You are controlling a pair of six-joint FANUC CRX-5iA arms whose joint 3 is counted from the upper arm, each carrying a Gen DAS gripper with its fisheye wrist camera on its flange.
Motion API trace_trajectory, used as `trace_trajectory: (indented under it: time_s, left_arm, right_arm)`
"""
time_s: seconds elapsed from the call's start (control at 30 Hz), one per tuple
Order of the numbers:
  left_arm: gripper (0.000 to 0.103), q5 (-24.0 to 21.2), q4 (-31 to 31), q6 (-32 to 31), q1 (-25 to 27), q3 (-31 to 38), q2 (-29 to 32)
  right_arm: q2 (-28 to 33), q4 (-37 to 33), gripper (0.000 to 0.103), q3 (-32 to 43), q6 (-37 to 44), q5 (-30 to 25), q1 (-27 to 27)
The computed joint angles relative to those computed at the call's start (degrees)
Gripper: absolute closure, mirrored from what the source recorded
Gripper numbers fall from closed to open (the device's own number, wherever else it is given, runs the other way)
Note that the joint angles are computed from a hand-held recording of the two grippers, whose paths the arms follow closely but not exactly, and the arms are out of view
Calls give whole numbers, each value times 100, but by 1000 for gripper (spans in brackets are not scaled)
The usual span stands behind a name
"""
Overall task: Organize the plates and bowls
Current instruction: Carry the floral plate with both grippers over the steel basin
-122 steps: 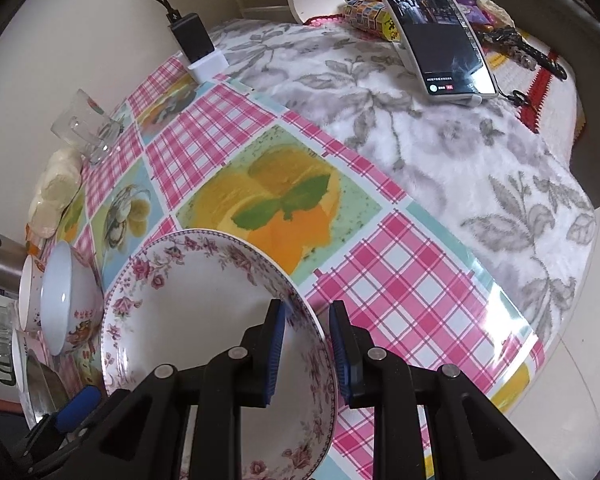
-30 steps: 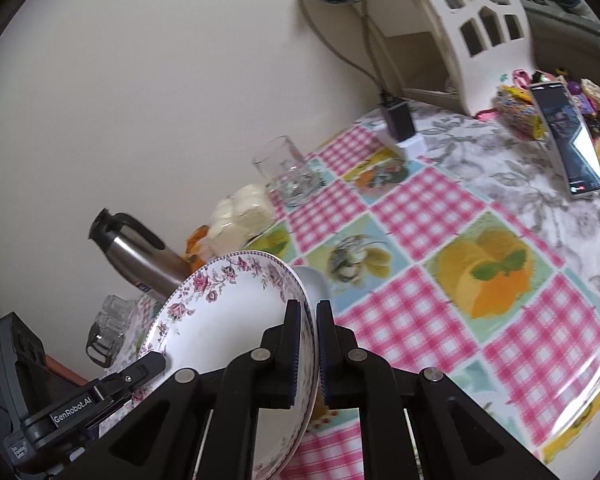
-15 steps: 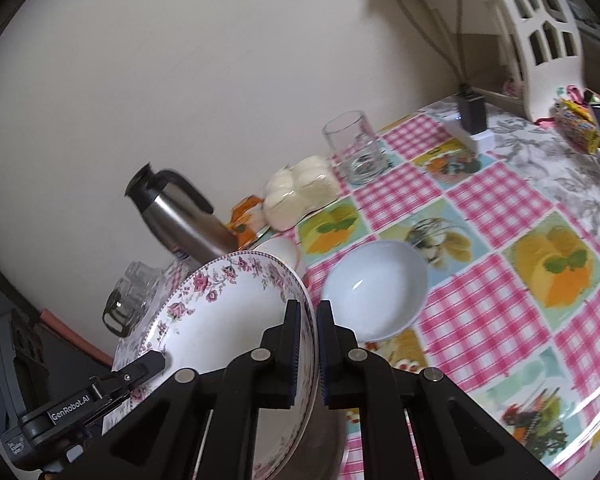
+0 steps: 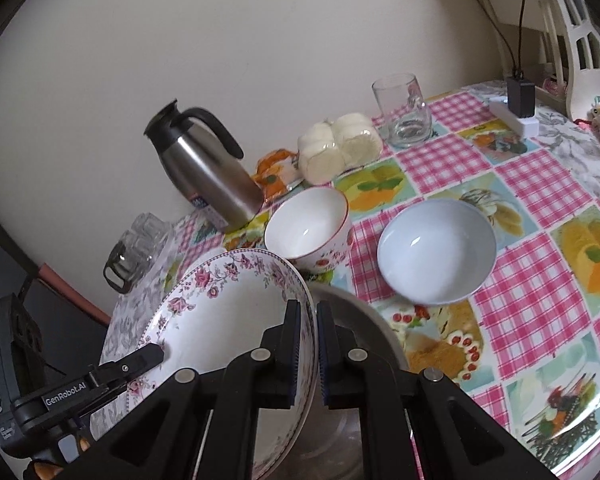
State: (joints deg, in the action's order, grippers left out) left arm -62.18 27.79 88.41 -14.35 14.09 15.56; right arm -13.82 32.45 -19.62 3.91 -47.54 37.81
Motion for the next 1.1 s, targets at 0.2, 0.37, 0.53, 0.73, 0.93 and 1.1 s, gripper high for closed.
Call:
trace_trajectory:
  time_s: [0.2, 0.37, 0.53, 0.73, 0.93, 1.1]
  left_arm:
    - [82, -329, -235, 188, -69, 227, 194]
    - [82, -620, -421, 329, -140, 454, 385]
    - [82, -854, -579, 452, -197, 635, 537]
    - [82, -1027, -662, 522, -220, 721, 644]
    - [82, -1200, -756, 585, -251, 842, 757]
    - [82, -1381, -823, 652, -266, 953, 851]
  right_arm:
    - [106, -336, 94, 88, 236, -172, -47]
    - [180, -657, 94, 171, 453, -317, -124]
    - [250, -914, 94, 243, 615, -431, -182]
    - [319, -1173, 94, 329, 807, -534, -249]
    - [408, -1361, 94, 413, 946, -648, -293]
    - [480, -1581, 94, 497, 1115, -738, -354]
